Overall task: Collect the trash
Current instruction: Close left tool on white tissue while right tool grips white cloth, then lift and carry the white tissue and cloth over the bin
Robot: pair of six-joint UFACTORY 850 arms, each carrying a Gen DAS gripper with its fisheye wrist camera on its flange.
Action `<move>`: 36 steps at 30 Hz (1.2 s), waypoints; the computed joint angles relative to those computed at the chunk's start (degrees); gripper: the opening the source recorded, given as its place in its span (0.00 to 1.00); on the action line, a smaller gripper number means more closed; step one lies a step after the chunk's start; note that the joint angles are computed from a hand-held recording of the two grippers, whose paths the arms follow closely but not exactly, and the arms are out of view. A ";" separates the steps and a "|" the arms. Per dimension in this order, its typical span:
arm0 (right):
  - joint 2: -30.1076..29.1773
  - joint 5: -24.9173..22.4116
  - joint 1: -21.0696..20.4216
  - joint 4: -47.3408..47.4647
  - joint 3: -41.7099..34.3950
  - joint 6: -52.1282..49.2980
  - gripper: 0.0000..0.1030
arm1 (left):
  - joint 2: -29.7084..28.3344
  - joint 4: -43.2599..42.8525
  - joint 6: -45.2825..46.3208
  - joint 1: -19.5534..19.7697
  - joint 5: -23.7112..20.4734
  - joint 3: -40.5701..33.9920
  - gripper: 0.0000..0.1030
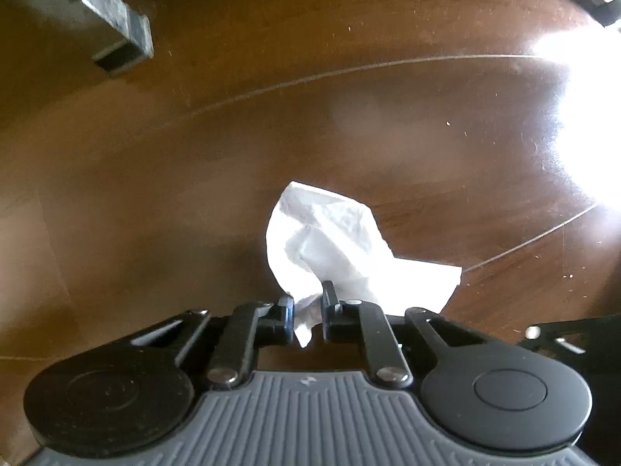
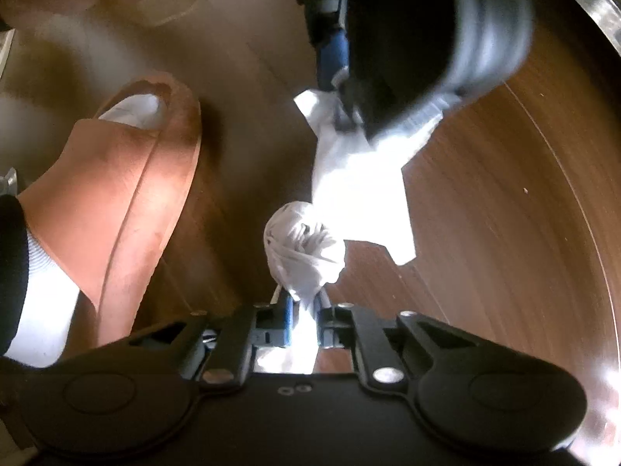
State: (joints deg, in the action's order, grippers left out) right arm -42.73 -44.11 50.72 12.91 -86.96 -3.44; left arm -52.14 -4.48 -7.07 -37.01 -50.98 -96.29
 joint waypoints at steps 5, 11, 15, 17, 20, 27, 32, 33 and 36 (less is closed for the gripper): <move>3.37 -1.10 -2.14 -1.36 2.27 8.52 0.06 | 2.17 0.15 0.09 0.09 1.29 0.95 0.05; 10.59 -1.86 -4.84 -7.51 6.43 21.41 0.05 | 6.67 -0.18 3.80 0.41 2.80 2.64 0.04; 16.36 -2.28 -5.38 -13.19 8.89 29.86 0.05 | 9.93 0.07 7.55 0.61 4.08 3.27 0.03; 18.87 -3.22 -5.86 -15.20 9.21 32.90 0.05 | 11.66 -0.44 9.04 0.67 3.74 2.91 0.03; 23.01 -3.39 -6.12 -18.23 10.28 38.05 0.05 | 13.62 0.46 10.64 -0.08 3.59 1.37 0.03; 30.67 -6.13 -4.31 -26.71 8.91 46.26 0.05 | 16.91 1.80 11.54 -2.16 1.68 -6.40 0.03; 34.90 -9.30 -2.93 -30.87 6.94 49.50 0.04 | 18.04 4.11 8.98 -5.04 -0.42 -13.47 0.03; 36.14 -10.30 -2.65 -31.99 6.69 50.89 0.04 | 18.21 4.70 8.51 -5.69 -0.77 -14.91 0.03; 39.52 -13.17 -1.41 -35.97 6.29 55.67 0.04 | 17.45 6.04 6.90 -7.86 -3.32 -21.39 0.03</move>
State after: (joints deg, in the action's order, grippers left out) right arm -3.22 -57.28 49.31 -23.07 -80.67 52.23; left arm -34.69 1.56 -0.17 -44.87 -54.30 -117.68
